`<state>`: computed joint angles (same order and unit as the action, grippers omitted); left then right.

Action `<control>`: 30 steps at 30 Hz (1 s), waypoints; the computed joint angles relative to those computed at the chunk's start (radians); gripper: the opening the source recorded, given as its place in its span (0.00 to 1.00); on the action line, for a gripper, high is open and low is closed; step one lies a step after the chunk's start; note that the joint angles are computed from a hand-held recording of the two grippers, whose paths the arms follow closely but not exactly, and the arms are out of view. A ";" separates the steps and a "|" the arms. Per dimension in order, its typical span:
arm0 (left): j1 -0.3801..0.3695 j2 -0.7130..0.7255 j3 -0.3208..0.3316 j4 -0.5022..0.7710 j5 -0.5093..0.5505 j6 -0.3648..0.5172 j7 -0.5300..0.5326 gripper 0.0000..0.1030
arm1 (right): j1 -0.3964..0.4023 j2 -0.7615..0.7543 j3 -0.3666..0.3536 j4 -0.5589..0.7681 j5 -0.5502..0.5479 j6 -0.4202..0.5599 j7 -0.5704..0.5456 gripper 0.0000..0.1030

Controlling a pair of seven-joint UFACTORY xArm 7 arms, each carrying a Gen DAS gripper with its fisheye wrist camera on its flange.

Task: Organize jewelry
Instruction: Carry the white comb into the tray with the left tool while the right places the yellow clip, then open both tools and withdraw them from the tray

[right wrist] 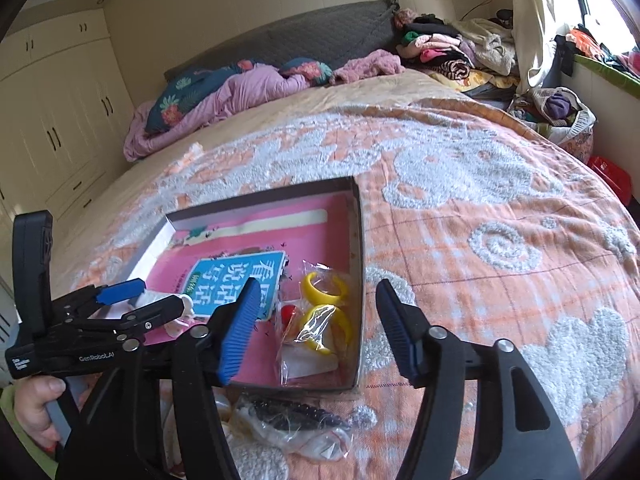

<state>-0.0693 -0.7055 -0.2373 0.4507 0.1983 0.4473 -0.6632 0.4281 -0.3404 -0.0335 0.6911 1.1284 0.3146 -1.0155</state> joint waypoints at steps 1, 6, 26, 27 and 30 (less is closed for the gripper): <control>-0.001 -0.009 0.002 0.000 -0.001 0.004 -0.001 0.82 | -0.001 -0.010 -0.004 -0.003 0.003 0.004 -0.002 0.59; -0.010 -0.075 0.006 -0.002 -0.012 0.033 -0.005 0.88 | 0.002 -0.073 -0.024 -0.027 0.022 0.022 -0.010 0.64; 0.019 -0.392 0.000 -0.052 -0.048 0.186 -0.060 0.91 | 0.098 -0.305 -0.091 -0.123 -0.060 0.023 0.044 0.69; 0.022 -0.405 -0.002 -0.053 -0.047 0.195 -0.063 0.91 | 0.105 -0.310 -0.099 -0.125 -0.067 0.022 0.048 0.69; 0.029 -0.436 -0.012 -0.055 -0.041 0.221 -0.068 0.91 | 0.119 -0.330 -0.115 -0.132 -0.090 0.019 0.063 0.69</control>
